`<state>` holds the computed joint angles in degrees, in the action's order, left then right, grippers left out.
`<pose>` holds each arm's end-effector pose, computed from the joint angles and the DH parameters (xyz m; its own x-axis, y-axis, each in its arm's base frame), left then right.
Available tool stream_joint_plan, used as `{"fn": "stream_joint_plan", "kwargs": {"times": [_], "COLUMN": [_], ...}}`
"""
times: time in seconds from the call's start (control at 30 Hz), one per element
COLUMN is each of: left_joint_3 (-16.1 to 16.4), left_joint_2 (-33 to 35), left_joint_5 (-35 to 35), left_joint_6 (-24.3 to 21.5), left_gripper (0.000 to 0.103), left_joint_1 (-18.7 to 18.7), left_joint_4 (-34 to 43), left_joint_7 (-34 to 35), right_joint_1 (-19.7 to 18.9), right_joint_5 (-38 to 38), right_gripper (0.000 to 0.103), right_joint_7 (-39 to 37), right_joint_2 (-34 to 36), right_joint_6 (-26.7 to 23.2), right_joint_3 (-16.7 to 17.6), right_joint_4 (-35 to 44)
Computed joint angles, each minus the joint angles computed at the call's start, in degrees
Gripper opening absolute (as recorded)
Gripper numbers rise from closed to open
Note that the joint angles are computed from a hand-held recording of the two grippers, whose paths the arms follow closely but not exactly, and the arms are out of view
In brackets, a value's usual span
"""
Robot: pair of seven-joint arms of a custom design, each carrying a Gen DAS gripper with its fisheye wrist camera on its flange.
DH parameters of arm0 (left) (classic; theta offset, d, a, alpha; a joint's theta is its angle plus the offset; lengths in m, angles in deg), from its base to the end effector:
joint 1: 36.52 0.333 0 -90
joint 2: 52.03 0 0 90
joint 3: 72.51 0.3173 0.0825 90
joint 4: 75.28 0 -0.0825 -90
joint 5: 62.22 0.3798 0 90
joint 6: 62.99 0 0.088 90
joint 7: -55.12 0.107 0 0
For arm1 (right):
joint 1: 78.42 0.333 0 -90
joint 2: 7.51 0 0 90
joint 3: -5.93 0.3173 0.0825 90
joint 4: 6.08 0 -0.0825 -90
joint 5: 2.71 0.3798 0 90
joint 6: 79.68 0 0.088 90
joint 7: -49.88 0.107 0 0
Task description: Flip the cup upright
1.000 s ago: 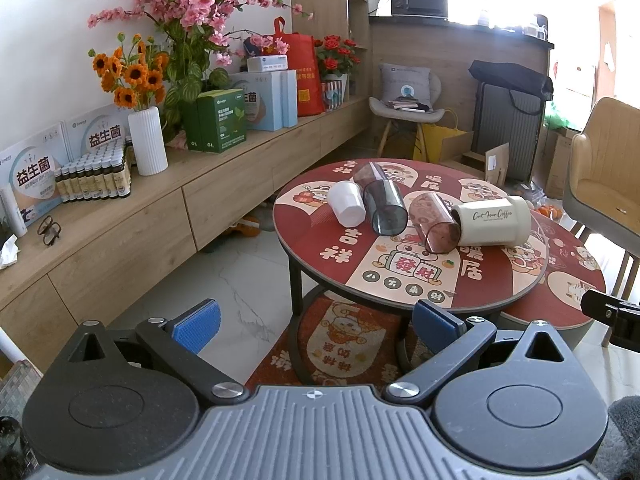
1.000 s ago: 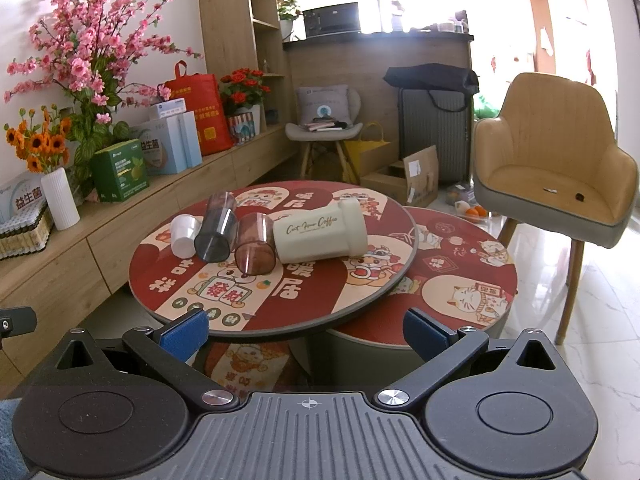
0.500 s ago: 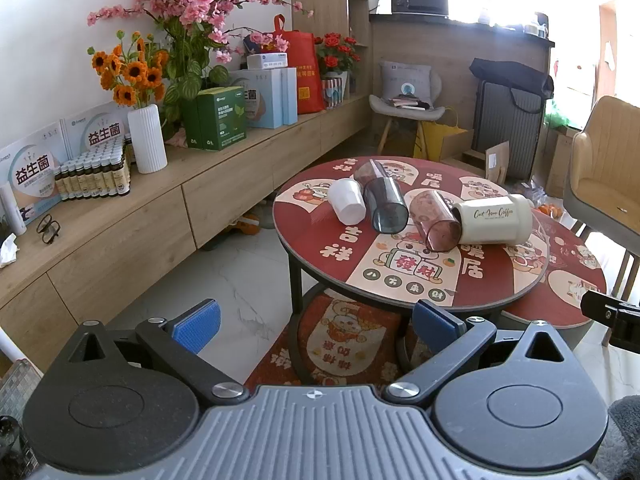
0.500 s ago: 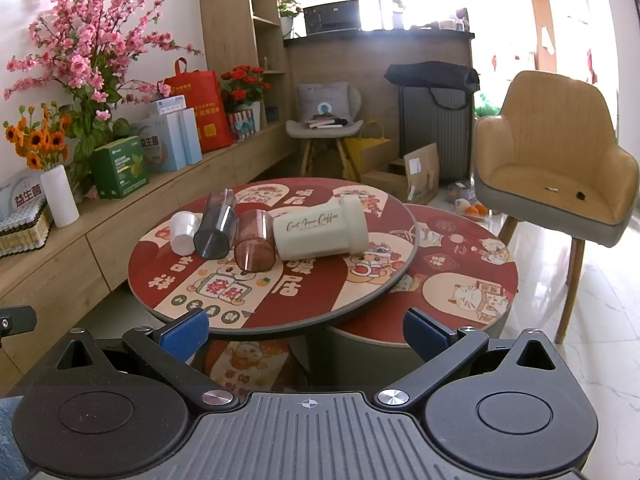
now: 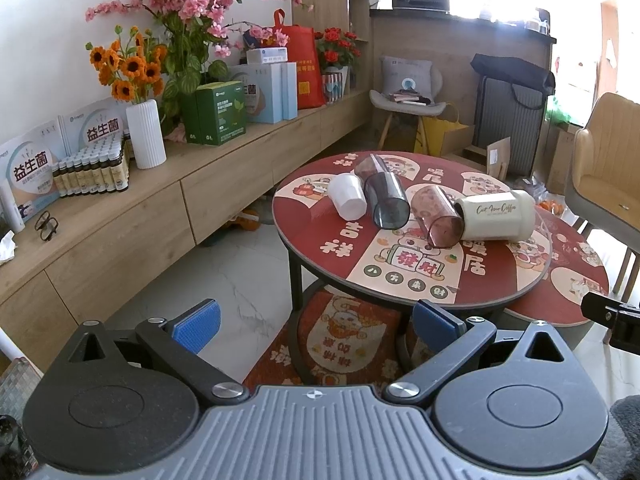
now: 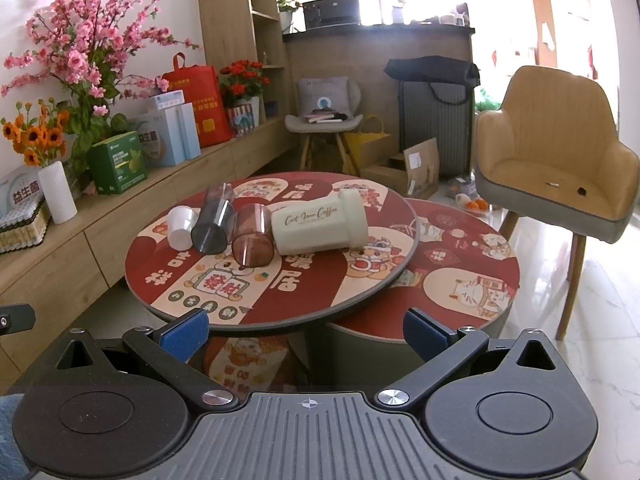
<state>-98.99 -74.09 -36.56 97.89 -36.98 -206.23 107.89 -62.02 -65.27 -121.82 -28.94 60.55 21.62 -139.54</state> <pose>0.4161 -0.2672 0.5870 -0.1895 -0.9790 -0.0748 -0.5614 0.1705 -0.8098 0.3968 0.2613 0.5333 -0.3363 -0.9320 -0.1354 -0.4451 0.2840 -0.8493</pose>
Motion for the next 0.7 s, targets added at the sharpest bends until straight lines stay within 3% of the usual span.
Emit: {"fn": "stream_joint_plan", "kwargs": {"times": [0.37,0.7], "left_joint_3": [0.05,1.68], "left_joint_2": [2.60,10.50], "left_joint_5": [1.49,9.70], "left_joint_6": [-1.81,-4.23], "left_gripper": [0.103,0.103], "left_joint_1": [-0.12,-2.02], "left_joint_4": [1.95,8.32], "left_joint_7": [-1.56,-5.86], "right_joint_1": [-0.23,-1.86], "right_joint_5": [1.97,1.96], "right_gripper": [0.103,0.103], "right_joint_7": [-1.80,-3.32], "right_joint_2": [1.47,5.13], "right_joint_6": [1.00,3.85], "right_joint_3": [-1.14,-3.49], "right_joint_4": [1.02,2.88]}}
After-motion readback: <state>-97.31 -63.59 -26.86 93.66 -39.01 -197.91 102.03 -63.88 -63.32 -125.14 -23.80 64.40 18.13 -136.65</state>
